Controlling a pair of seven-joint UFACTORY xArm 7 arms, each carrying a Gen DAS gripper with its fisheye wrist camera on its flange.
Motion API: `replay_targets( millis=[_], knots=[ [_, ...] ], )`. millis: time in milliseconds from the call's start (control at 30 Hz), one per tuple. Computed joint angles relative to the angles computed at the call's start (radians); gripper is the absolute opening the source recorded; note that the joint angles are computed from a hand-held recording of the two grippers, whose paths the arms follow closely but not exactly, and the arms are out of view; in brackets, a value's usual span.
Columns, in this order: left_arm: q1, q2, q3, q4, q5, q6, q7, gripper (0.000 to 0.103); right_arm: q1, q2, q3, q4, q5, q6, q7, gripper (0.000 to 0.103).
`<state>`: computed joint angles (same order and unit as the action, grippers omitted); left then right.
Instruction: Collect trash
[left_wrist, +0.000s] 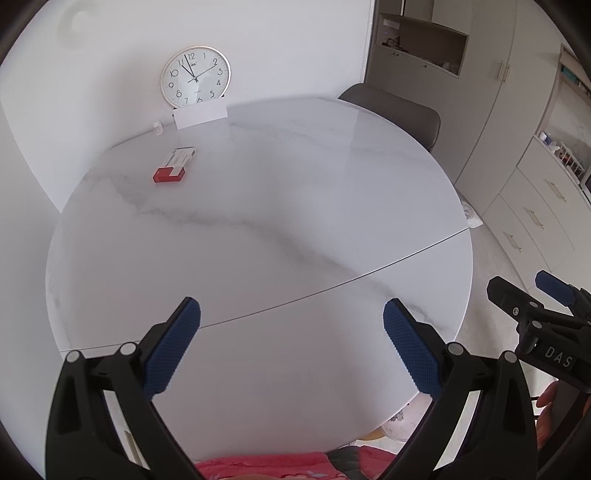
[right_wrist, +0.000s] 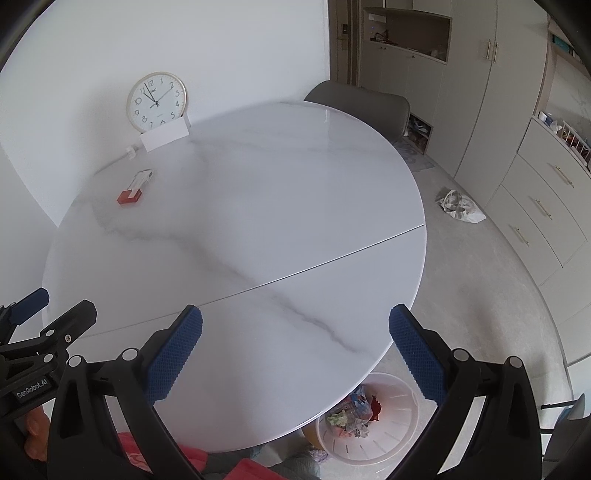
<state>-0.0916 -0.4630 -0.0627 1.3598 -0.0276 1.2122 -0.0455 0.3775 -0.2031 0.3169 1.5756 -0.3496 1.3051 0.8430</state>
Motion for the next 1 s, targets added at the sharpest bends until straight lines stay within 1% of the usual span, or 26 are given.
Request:
replay_targets(
  millis=[1000],
  knots=[
    [0.001, -0.006, 0.001, -0.010, 0.000, 0.000, 0.001, 0.095, -0.005, -0.011, -0.001, -0.010, 0.012, -0.001, -0.010, 0.100]
  ],
)
